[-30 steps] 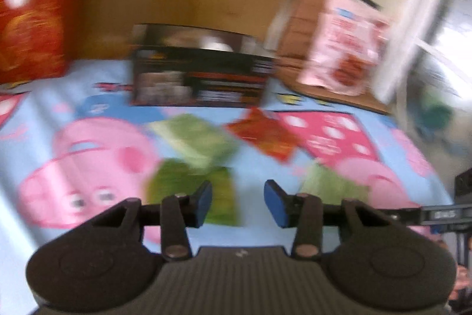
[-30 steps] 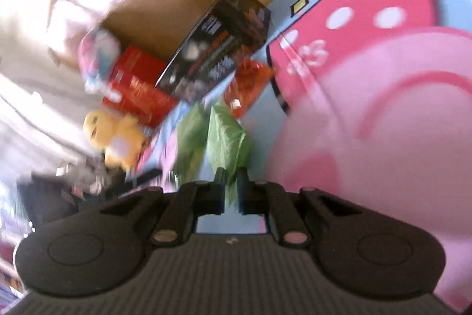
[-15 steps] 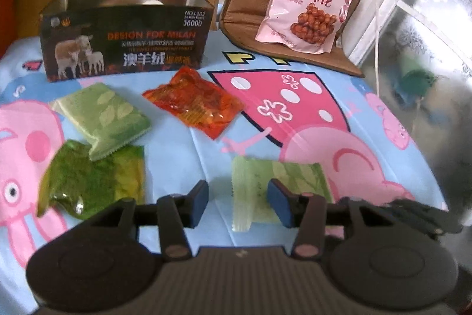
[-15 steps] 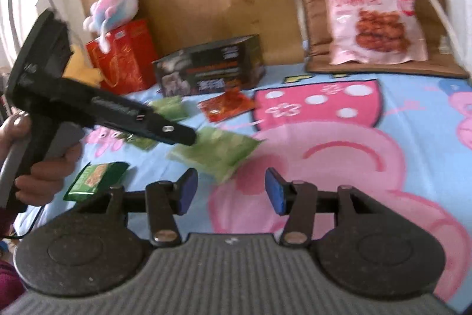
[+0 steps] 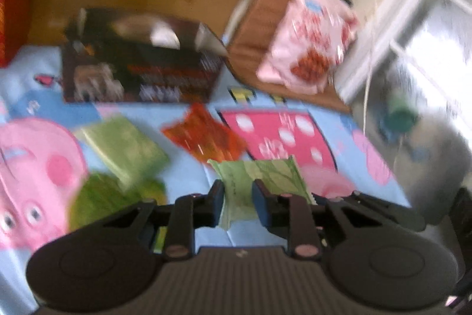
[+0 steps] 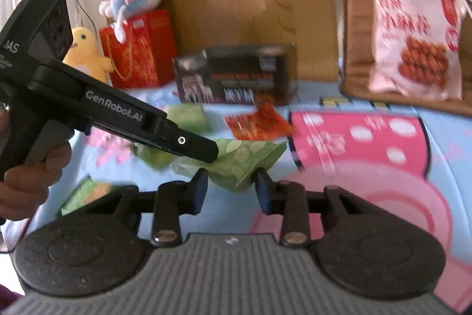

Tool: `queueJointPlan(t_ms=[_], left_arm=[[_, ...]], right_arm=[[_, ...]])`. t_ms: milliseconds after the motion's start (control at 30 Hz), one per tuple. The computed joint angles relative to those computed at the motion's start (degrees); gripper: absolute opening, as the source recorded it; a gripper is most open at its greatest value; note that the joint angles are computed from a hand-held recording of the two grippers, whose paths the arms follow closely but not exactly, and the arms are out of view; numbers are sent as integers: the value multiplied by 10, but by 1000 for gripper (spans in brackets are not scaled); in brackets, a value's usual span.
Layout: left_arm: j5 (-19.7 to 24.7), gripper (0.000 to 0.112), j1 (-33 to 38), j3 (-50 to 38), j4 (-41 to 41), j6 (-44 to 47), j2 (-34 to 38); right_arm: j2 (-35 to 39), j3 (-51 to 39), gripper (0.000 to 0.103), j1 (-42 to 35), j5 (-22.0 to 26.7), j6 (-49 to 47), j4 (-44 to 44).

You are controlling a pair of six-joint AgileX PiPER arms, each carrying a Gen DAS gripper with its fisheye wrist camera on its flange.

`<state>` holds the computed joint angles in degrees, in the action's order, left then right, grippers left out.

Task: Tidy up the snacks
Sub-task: 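Lower the pale green packet into the black box and open the left gripper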

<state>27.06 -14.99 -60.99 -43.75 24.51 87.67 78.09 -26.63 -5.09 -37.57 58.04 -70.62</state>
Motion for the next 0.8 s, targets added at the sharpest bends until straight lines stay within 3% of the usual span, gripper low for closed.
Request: queueJointPlan(t_ms=[167,300,533,633,700,800], left_arm=[[22,22,66,-96,26,-16,32],[30,22,97,-214,99,-74,105],[49,26,108,-384,251,-221,246],[20,29,106,-361,267,-227,242],[-9,30,112,-312,219,-178,214],[-37,30,131,-216,82,-41,154]], right_arm=[[55,-101,38,65,16,-12,51],[145,-228,38,109,31,-6,73],[314,-479,41,182,138,123,-19],[357,-541,44,195,175,198,-90],[353,-527,46,189,176,170,-53],[321,-468,50,166,145,97,34]])
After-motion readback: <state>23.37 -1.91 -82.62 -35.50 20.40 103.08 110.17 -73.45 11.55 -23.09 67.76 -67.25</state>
